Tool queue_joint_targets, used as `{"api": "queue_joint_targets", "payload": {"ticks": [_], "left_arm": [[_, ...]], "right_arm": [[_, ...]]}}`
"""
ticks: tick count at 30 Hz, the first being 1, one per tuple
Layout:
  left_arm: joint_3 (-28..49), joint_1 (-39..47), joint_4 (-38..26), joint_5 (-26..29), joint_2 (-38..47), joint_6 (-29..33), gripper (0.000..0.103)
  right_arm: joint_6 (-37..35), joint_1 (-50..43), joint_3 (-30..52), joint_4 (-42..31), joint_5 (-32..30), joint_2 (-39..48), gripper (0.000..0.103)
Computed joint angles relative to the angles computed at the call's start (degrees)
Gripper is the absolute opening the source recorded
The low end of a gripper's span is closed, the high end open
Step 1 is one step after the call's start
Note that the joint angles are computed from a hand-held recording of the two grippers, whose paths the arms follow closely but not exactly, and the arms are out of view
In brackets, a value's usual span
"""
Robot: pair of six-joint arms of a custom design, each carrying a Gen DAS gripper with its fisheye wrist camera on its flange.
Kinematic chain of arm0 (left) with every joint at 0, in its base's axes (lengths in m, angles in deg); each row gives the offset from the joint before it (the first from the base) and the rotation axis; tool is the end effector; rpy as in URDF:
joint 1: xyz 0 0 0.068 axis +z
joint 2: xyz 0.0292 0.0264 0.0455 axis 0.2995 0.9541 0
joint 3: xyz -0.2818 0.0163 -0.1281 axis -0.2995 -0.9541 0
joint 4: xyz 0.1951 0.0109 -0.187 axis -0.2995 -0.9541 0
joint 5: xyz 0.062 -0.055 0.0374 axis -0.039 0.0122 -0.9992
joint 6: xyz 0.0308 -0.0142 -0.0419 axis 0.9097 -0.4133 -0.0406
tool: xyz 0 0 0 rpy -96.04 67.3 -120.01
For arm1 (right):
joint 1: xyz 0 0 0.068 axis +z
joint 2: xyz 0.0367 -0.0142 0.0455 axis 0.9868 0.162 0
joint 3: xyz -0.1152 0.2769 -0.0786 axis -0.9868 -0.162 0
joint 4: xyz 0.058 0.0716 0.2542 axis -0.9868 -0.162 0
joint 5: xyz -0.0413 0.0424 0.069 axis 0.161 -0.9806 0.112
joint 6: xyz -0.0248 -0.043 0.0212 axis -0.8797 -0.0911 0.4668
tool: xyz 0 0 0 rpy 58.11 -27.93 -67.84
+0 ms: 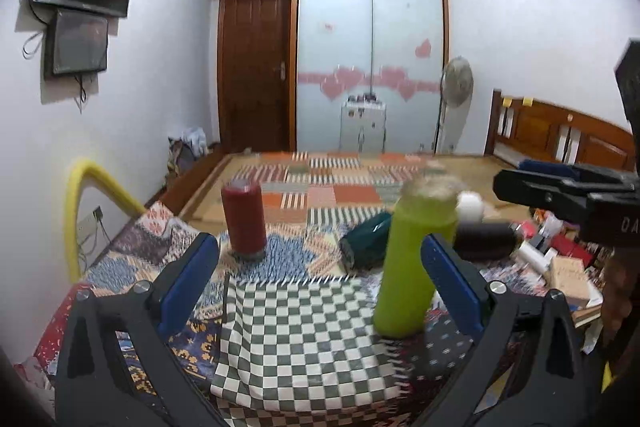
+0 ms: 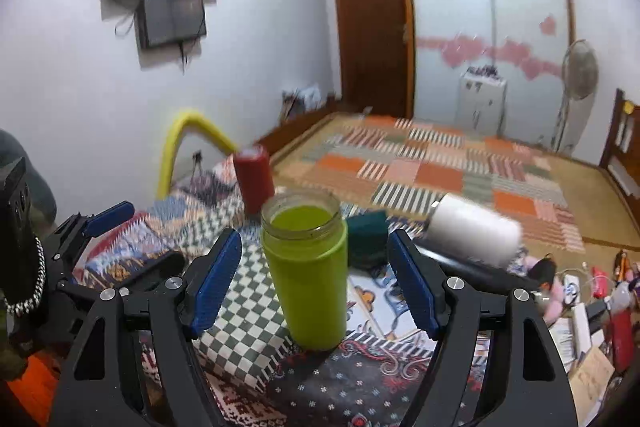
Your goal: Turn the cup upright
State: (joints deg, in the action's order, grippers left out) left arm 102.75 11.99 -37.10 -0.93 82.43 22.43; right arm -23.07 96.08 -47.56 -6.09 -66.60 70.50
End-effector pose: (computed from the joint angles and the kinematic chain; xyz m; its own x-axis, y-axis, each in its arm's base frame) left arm 0.1955 -0.0224 0.2203 -0.3257 0.0333 -0.9449 0.1944 0.9804 -0.0325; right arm 0.1906 0.0556 0.2459 -0.4577 -0.0966 -0.8838 -0.3205 0.9452 0.0627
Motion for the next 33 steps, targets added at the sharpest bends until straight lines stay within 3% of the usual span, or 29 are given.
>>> {"api": "queue_joint_targets", "payload": {"ticks": [6, 9, 13, 16, 20, 21, 23, 33], "left_arm": [[0.9, -4.2, -12.2, -3.4, -17.6, -1.9, 0.103], [1.9, -9.4, -18.4, -8.6, -25.5, -2.2, 0.103], [3.0, -19.5, -25.8, -19.0, -34.6, -2.6, 0.103], [3.6, -26.8, -29.4, -26.1, -38.2, -2.9, 0.103], [4.1, -36.5, -33.5, -35.6, -41.2, -4.8, 0.103], [4.0, -37.3, -33.8, -36.5, -41.4, -5.0, 0.103], [3.8, -40.8, -34.6, -40.3, -42.1, -5.6, 0.103], [3.4, -45.6, -36.1, -45.0, -42.9, -5.9, 0.103]], "right_arm": [[2.4, 7.3, -3.2, -5.1, 10.8, -17.9, 0.075], [3.8, 14.8, -4.1, -8.1, 19.7, -25.0, 0.083], [6.2, 22.7, -4.8, -10.1, 28.7, -29.9, 0.083], [7.8, 23.4, -5.5, -11.0, 30.2, -32.5, 0.085], [8.9, 28.1, -6.2, -12.6, 37.6, -35.2, 0.098], [9.1, 30.0, -6.3, -12.9, 40.0, -35.7, 0.103], [9.3, 36.1, -6.7, -12.5, 47.6, -35.7, 0.103], [13.5, 53.7, -7.3, -16.0, 65.5, -36.0, 0.103]]}}
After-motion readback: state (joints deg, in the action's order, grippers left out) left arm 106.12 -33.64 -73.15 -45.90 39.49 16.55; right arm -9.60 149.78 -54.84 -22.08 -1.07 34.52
